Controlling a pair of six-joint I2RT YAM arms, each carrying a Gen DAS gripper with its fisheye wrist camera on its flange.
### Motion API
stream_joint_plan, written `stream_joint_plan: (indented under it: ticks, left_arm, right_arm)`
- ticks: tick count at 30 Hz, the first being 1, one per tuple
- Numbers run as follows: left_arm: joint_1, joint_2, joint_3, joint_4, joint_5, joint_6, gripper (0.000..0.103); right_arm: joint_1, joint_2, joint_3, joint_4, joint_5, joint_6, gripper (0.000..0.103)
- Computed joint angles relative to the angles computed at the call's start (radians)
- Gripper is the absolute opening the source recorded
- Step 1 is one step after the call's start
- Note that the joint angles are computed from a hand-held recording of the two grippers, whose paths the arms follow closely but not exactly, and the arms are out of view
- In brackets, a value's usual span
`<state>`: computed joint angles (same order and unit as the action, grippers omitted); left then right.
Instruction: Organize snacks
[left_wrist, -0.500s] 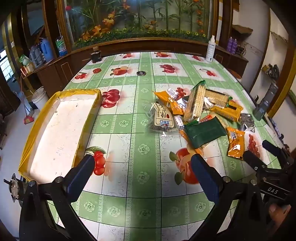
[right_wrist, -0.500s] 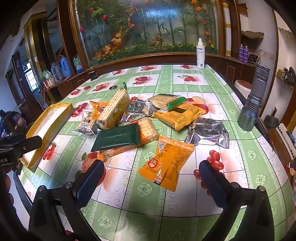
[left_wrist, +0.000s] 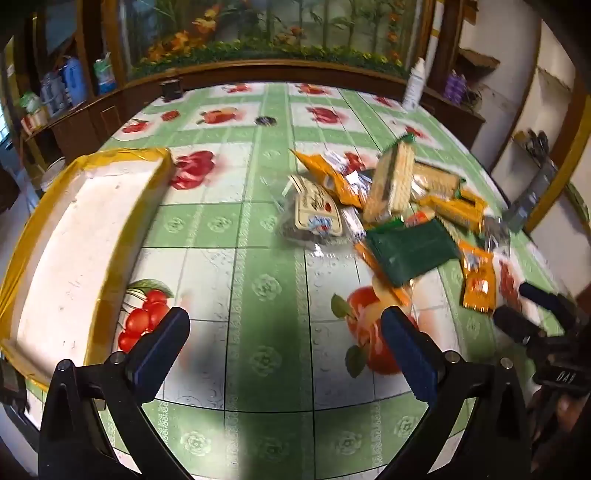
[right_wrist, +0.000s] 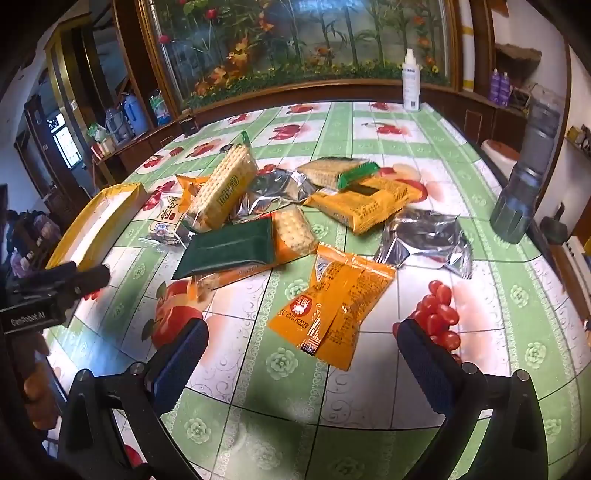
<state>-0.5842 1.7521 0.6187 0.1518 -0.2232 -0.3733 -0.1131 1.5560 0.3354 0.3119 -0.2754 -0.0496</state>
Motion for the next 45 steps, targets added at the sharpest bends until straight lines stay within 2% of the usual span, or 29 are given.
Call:
stream_joint_plan:
  ticks: [3, 9, 15, 23, 33, 40, 45]
  left_arm:
    - [-0.015, 0.044, 0.046, -0.058, 0.032, 0.025, 0.103]
    - [-0.025, 0.052, 0.027, 0.018, 0.096, 0.059, 0.103]
    - [0.063, 0.051, 0.017, 0.042, 0.167, 0.127, 0.103]
    - [0.1, 0.071, 0.074, 0.005, 0.159, 0.101, 0.103]
    - [0.048, 0.003, 0.079, -0.01, 0.059, 0.108, 0.103]
    - [0.048, 0.0, 0.084, -0.021, 0.057, 0.104, 0.103]
    - [0.069, 0.012, 0.088, -0.016, 0.091, 0.102, 0.103]
  right_arm:
    - [-0.021, -0.004, -0.007, -0.003, -0.017, -0.022, 0.103]
    - [-0.049, -0.018, -0.008, -0.022, 0.002, -0.043, 0.103]
    - [-0.079, -0.011, -0.011, -0.019, -0.014, -0.039, 0.103]
    - [-0.031, 0.012, 0.002, -0.002, 0.002, -0.004, 0.103]
    - [0.001, -0.021, 0.001, -0.008, 0.027, 0.012, 0.103]
    - [0.014, -0.024, 0.0, -0.006, 0.036, 0.021, 0.103]
    - [0.018, -0.019, -0.001, 0.001, 0.038, 0.027, 0.103]
